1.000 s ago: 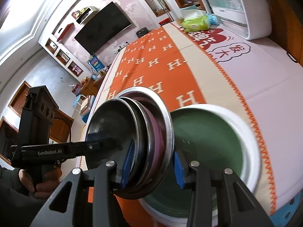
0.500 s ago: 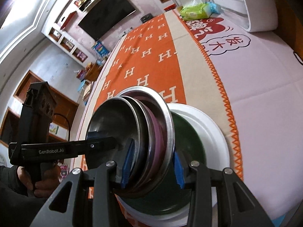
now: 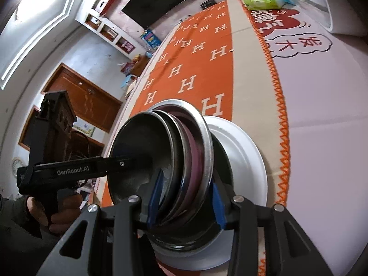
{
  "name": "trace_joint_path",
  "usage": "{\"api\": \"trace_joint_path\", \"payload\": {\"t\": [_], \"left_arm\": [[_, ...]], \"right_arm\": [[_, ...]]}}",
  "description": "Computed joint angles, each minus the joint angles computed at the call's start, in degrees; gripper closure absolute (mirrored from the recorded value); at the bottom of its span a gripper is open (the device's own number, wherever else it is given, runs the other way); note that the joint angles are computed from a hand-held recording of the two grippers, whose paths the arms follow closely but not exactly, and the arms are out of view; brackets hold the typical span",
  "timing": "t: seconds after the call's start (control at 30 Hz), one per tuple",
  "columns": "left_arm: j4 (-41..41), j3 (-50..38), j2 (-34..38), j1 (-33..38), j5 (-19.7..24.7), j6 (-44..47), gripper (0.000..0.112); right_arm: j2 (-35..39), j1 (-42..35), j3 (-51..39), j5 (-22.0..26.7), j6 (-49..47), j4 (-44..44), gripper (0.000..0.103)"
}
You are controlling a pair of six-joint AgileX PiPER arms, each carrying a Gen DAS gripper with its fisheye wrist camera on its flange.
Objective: Organize plates and bowls
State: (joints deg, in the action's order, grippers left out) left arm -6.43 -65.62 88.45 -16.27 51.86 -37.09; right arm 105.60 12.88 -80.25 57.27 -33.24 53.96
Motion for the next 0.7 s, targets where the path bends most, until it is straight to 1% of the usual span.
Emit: {"api": "trace_joint_path", "payload": {"t": [0.17,0.27,0.5,0.63,0.7], "left_arm": [[1.5,-0.1,0.1,-1.2,1.4,-4.7,0.063],[3.1,-1.2,0.5,-1.9,2.4,-6.6,0.062],[6.4,-3.8,0.8,-2.2,2.7,-8.2,0.057],[8.0,-2.8,-1.7,-2.8,2.2,-9.7,0.056],[10.6,-1.4,-4.1,-3.8,1.7,-12.6,0.056]], "right_arm": [[1.9,-1.3,-1.8,3.3,-2.5,1.8,0.062],[2.1,-1.7,-2.4,3.9,-2.5,1.3,0.060],[0.1,-4.5,-1.2,1.6,-1.1,1.2,0.042],[-2.5,-5.0,1.1,-0.9,0.9,0.2,0.039],[-3.9,-5.0,2.2,-1.4,1.8,-0.5,0.037]]}}
